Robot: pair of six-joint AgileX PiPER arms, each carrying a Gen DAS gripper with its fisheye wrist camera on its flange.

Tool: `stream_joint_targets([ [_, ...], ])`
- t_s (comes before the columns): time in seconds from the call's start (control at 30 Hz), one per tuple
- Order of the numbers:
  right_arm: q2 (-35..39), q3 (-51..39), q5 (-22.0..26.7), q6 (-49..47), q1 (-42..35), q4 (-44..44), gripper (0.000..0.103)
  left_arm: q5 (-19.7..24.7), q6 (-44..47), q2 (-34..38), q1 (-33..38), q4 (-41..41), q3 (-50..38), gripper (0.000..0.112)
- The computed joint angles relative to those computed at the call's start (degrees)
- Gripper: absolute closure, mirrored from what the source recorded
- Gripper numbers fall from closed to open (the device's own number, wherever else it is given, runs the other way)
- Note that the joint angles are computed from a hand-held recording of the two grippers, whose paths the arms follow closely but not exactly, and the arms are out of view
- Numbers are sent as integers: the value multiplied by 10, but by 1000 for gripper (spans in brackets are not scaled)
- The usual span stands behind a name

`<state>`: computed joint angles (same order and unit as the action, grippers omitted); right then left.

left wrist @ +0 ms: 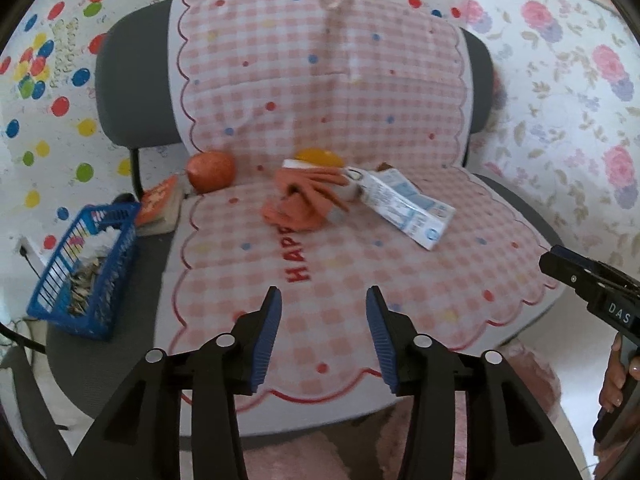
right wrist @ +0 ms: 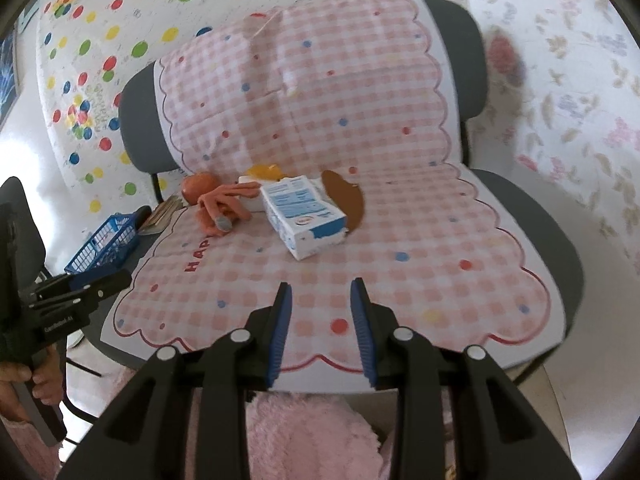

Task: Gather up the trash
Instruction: 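Grasp the white milk carton with the right tool and lift it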

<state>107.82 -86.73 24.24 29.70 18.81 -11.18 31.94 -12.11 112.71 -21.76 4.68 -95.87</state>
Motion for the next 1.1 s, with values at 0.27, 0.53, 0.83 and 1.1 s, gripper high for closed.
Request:
stream_joint_targets([
  [0.27, 120, -146, 46, -128, -22, 86, 50, 35, -47, 86, 18, 49, -109, 54],
  [0.53, 255, -341, 112, -278, -62, 215, 27, 107, -70, 186, 26, 71, -257, 39],
  [0.83, 397, -576, 202, -326, -79, 253, 16, 173, -57, 271, 33, 59, -398, 39],
  [1.1, 365, -510, 168, -379, -74, 292, 32, 164, -58, 260, 33, 52, -379, 39],
])
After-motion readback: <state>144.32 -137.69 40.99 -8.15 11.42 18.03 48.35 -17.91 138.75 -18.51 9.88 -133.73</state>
